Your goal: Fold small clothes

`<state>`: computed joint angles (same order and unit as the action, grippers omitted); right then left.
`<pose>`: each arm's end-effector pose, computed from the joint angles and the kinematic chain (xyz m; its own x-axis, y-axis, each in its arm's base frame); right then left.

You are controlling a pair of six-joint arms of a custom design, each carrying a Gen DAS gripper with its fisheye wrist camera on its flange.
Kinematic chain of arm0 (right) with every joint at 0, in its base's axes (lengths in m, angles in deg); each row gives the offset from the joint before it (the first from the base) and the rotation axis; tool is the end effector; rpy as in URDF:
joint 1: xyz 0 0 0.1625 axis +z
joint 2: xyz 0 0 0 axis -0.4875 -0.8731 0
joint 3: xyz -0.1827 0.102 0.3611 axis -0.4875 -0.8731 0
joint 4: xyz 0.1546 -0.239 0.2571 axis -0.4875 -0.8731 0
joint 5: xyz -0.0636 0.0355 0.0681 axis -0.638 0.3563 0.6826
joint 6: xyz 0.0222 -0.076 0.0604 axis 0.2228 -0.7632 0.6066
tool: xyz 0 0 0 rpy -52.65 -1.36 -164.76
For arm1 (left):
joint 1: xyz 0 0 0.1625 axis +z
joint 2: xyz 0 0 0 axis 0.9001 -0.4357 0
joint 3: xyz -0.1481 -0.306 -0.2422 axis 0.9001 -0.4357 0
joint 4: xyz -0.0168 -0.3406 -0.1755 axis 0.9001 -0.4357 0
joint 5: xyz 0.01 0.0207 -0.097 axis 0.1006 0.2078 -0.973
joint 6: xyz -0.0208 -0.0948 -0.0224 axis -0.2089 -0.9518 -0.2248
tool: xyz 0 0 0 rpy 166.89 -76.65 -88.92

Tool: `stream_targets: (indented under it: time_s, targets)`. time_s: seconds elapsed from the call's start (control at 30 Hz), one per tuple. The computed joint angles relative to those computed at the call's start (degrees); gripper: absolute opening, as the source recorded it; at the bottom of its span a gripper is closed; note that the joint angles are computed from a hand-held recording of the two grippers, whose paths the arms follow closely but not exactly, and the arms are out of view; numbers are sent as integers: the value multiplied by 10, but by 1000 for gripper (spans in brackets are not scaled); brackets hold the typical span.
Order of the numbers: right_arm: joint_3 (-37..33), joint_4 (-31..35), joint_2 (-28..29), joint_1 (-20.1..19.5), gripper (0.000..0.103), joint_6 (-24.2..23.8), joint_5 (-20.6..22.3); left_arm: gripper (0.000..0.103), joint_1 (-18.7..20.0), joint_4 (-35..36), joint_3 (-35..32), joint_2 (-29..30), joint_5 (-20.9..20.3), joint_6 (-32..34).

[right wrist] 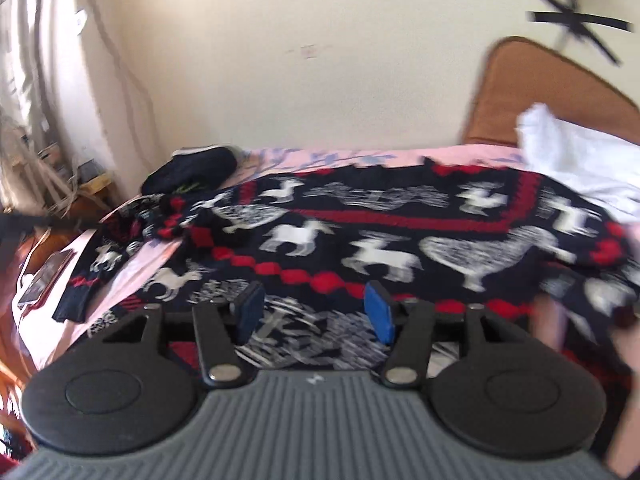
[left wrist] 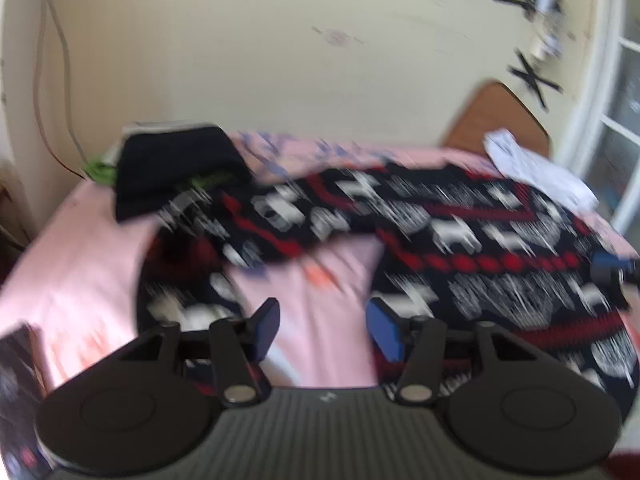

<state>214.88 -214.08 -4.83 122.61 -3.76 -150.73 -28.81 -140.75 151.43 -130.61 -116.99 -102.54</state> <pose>0.1495 -0.3994 0.1969 -0.7805 -0.4031 0.4778 -0.6240 0.5475 -0.5576 -0.1295 -0.3488 0.2696 -0.7722 0.1999 -0.6031 0.5637 0.6533 -0.5053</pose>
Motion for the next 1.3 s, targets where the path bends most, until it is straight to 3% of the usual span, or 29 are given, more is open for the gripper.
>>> stream_targets:
  time_s: [0.1,0.23,0.3,0.33,0.37,0.4,0.43,0.47,0.53,0.6,0.67,0.7,0.77,0.8,0.83,0.9,0.93,1.0,1.07,1.2,1.3]
  targets:
    - [50,-28,-60,-27,60,11,-25,53,-16,74,18,-23,-53,-77]
    - [92,-2,-117,-66,62,35,-17,51,-34,107,43,-23,-54,-120]
    - [101,-8,-104,-76,62,33,-4,32,-47,121,43,-14,-43,-120]
    - [102,-18,-85,-77,61,33,-4,10,-48,129,40,-11,-43,-115]
    - [101,-30,-66,-76,61,32,-10,10,-52,137,38,-10,-43,-122]
    - [102,-51,-46,-79,50,22,-12,10,-55,152,35,-9,-41,-132]
    - [106,-95,-20,-77,17,8,-15,10,-60,177,29,-13,-43,-141]
    - [105,-121,-2,-72,10,-3,-22,10,-66,209,24,-25,-50,-152]
    - [106,-133,-6,-76,9,-4,-21,10,-83,292,11,-53,-68,-192]
    - [103,-85,-41,-86,10,-5,-16,11,-91,337,4,-68,-78,-215]
    - [100,35,-117,-118,17,-10,52,26,-87,371,-19,-71,-86,-209]
    - [95,82,-150,-132,21,-13,93,31,-92,373,-27,-78,-70,-196]
    - [72,103,-188,-138,33,-19,142,52,-99,304,-27,-83,-14,-127]
    - [50,85,-181,-124,41,-13,137,55,-93,244,-31,-66,19,-74]
    - [18,70,-165,-102,42,-9,116,61,-84,184,-45,-32,58,-14]
    - [-57,57,-112,-64,44,-26,84,81,-50,64,-88,53,107,106]
    - [-97,80,-89,-55,54,-42,84,97,-24,4,-118,96,108,166]
    - [-207,178,-31,-46,73,-62,85,101,44,-116,-196,185,67,286]
    - [-320,264,40,-33,76,-78,48,103,114,-198,-283,280,9,375]
    - [-508,413,161,-22,79,-102,-58,103,188,-173,-433,415,-35,410]
    - [-566,468,204,-22,79,-123,-129,103,212,-147,-500,481,-38,396]
